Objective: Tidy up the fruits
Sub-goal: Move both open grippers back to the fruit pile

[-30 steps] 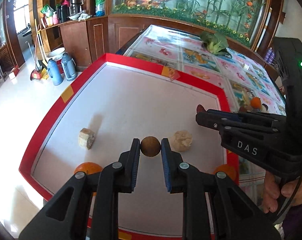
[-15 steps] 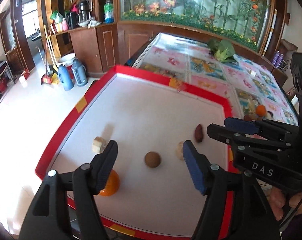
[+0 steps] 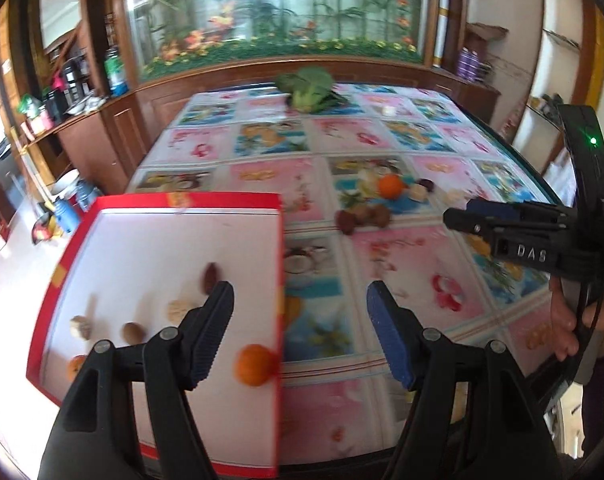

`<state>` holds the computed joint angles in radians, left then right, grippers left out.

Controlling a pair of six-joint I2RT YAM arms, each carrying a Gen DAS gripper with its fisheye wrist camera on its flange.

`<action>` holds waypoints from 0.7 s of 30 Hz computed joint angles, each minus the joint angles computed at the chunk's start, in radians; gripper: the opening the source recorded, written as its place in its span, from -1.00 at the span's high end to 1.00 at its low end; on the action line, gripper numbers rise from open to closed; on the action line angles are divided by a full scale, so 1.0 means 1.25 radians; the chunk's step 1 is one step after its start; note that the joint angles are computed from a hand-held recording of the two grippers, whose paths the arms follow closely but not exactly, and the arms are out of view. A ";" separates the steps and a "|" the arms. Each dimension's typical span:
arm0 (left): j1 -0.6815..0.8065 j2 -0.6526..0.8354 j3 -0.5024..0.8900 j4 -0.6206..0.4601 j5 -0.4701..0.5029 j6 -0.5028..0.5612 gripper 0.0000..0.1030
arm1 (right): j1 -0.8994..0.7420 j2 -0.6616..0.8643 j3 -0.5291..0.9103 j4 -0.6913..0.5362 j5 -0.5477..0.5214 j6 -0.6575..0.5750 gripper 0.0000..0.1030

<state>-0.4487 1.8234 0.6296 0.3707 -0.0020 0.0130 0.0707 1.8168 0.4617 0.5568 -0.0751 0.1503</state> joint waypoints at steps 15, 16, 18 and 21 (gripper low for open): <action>-0.130 0.168 0.238 -0.160 0.029 -0.032 -0.35 | -0.272 0.130 0.092 -0.042 -0.100 -0.114 0.14; -0.129 0.185 0.263 -0.174 0.037 -0.032 -0.35 | -0.265 0.138 0.105 -0.049 -0.091 -0.111 0.14; -0.127 0.213 0.301 -0.198 0.038 -0.043 -0.29 | -0.256 0.149 0.123 -0.060 -0.086 -0.111 0.14; -0.120 0.252 0.353 -0.228 0.054 -0.051 -0.19 | -0.251 0.169 0.138 -0.051 -0.092 -0.104 0.16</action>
